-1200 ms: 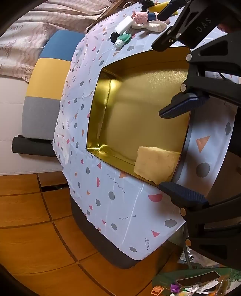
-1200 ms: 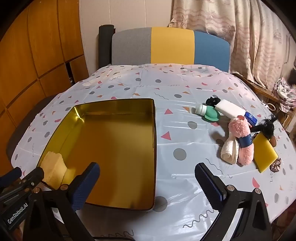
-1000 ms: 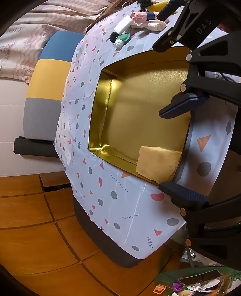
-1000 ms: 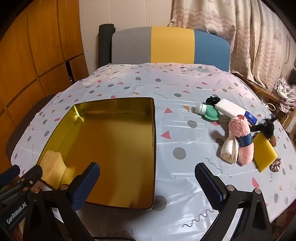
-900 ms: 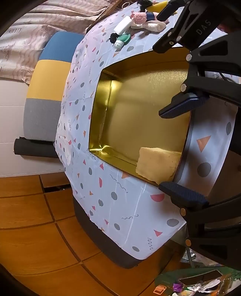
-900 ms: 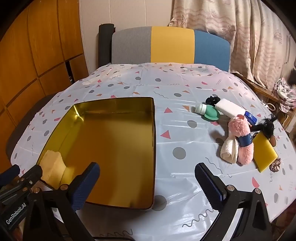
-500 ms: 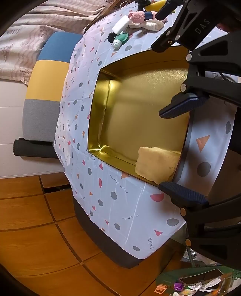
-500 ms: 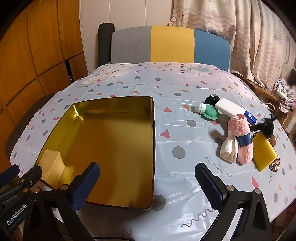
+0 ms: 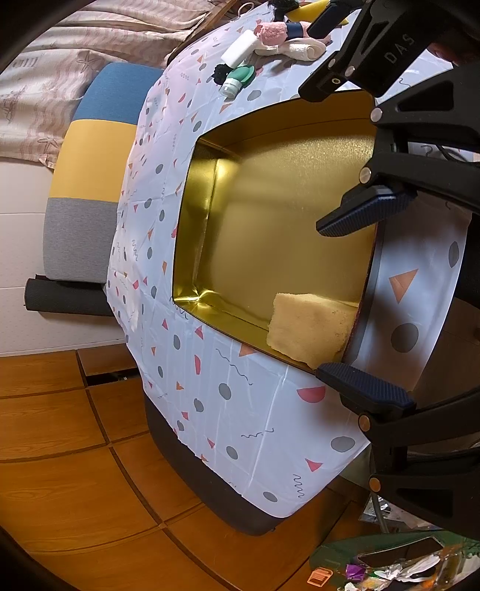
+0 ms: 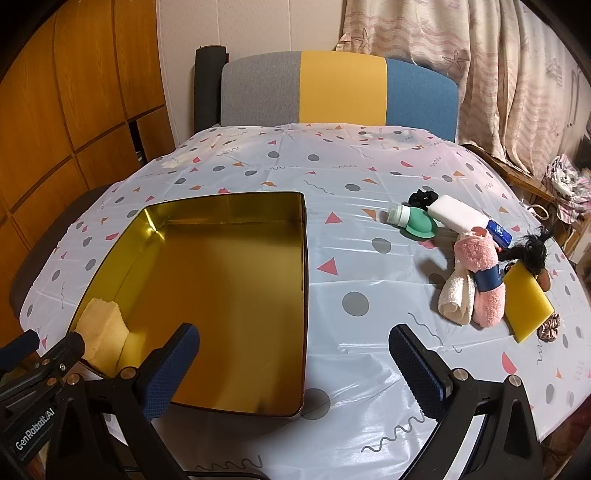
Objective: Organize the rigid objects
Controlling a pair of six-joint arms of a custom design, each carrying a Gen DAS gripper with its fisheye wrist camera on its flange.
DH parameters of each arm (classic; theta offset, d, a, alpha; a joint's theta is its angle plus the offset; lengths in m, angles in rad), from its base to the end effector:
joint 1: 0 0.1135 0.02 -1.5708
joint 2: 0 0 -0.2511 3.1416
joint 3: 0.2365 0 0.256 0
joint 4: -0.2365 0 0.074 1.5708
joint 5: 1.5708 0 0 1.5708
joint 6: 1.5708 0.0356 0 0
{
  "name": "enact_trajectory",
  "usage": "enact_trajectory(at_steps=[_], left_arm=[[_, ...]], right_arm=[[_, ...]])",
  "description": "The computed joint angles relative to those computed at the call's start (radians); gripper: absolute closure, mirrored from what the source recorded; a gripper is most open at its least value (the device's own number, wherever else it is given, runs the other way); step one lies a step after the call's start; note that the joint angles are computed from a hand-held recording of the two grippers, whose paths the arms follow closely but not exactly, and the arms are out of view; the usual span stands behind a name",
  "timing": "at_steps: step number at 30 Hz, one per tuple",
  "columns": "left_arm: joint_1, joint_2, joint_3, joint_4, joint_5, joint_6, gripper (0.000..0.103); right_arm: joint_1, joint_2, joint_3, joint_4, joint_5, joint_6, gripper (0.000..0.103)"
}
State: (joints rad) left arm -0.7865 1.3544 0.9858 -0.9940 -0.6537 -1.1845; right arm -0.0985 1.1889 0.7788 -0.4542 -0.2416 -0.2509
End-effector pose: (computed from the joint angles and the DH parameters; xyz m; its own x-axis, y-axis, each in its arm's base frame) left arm 0.1855 -0.1553 0.2250 -0.6987 -0.3409 -0.6290 -0.4619 0.8863 0.0327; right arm 0.2487 -0.0160 0.2197 -0.7186 -0.1712 -0.6740 -0.2451 0.9694 0.0151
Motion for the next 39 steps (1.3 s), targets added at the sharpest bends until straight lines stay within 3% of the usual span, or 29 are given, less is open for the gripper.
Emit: enact_trajectory(at_steps=[39], left_arm=[[0.002, 0.007, -0.009, 0.011, 0.009, -0.003, 0.031]], right_arm=[[-0.008, 0.002, -0.011, 0.013, 0.002, -0.002, 0.0]])
